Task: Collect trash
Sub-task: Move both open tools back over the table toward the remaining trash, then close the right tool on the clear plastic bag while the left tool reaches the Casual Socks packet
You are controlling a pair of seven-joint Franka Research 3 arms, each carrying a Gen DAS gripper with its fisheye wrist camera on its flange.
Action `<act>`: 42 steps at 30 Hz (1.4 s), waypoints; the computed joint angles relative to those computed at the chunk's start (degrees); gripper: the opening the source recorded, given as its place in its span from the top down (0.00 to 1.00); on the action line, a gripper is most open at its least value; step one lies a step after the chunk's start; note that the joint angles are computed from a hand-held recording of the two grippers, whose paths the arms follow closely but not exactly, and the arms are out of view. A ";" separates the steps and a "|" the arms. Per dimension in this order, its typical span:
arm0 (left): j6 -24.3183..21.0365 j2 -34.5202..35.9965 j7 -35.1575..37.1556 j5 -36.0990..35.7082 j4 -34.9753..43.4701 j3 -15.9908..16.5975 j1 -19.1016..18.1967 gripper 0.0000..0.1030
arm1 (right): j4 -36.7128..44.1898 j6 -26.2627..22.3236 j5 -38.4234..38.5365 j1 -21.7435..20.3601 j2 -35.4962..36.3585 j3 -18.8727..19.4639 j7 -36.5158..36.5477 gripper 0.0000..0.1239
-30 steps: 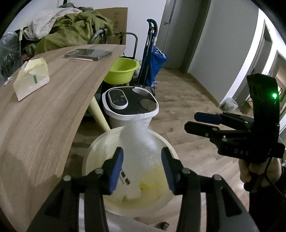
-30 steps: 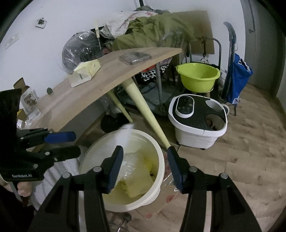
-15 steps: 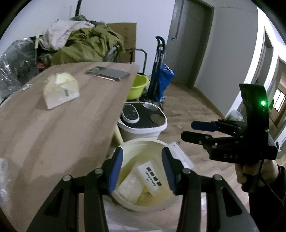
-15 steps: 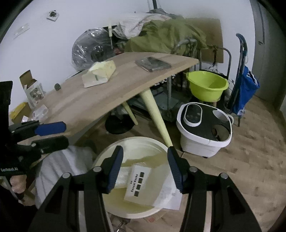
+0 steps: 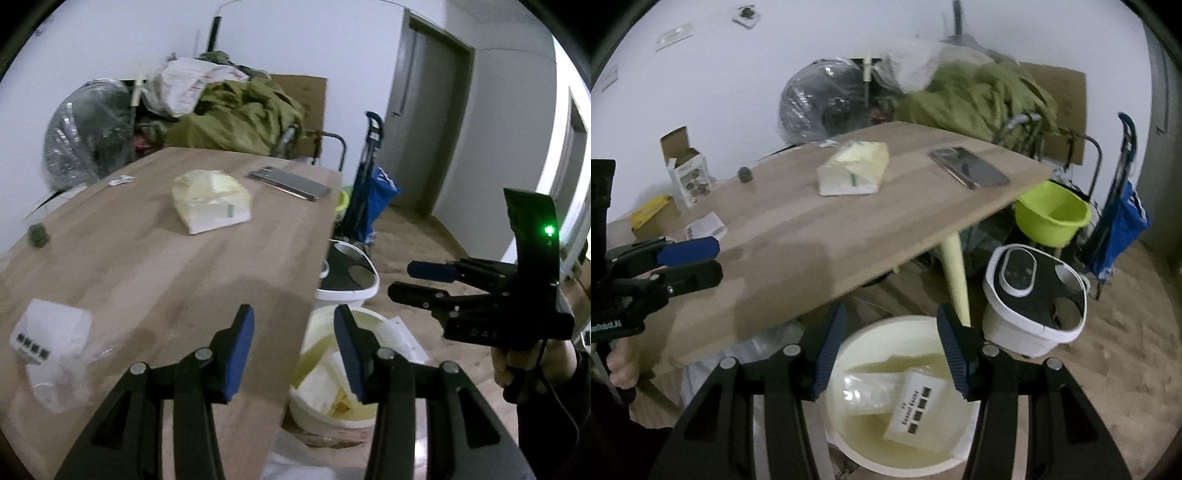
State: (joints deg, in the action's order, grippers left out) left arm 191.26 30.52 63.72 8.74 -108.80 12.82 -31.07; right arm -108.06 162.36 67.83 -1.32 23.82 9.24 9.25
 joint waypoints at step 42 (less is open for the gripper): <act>9.76 -9.17 28.71 -57.95 -23.78 28.18 -27.99 0.56 | 12.84 -11.70 -13.26 10.21 8.84 5.61 2.46 0.55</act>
State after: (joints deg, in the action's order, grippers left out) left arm 201.02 21.35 92.44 -49.21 -132.58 41.00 -59.06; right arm -95.22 150.66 54.57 8.89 32.65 14.85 11.71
